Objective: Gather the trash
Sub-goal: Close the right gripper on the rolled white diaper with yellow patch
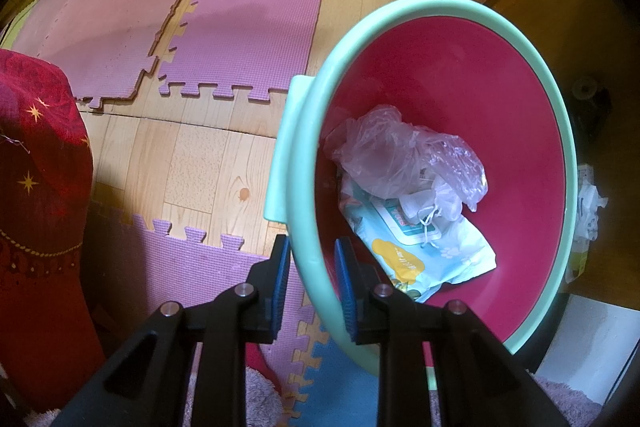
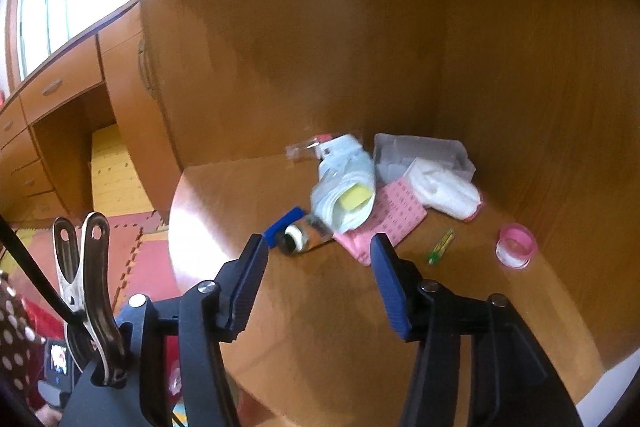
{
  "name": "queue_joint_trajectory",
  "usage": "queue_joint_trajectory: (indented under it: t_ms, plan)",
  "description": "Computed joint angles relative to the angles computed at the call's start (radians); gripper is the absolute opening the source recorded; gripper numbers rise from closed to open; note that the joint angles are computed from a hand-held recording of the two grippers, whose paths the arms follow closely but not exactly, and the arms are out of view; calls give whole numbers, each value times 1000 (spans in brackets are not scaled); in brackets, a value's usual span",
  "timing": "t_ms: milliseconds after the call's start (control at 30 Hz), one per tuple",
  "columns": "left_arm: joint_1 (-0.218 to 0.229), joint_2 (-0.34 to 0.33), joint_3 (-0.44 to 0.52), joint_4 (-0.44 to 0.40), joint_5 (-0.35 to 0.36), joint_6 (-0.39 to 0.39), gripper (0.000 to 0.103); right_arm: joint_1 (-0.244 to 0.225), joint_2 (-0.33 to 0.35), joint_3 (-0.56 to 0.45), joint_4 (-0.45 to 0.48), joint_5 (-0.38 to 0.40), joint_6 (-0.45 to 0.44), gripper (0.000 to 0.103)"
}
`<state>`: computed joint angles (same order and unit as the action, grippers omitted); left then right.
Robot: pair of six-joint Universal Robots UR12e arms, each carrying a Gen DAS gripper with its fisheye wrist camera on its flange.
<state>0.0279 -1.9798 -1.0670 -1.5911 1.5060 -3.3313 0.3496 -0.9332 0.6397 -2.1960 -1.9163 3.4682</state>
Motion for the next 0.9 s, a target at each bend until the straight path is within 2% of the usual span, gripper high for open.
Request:
queue_joint_trajectory:
  t_ms: [300,600,900]
  plan:
    - [-1,-2,4,-2,1,-1,24,-18,78,-152,98,-28,22,63]
    - [-1,-3,5,-3,1,-2,24,-30,136,-250,164,-62,27,67]
    - [0,0,-1,-5,2,1,24,-47,162,-285,202,-18,97,67]
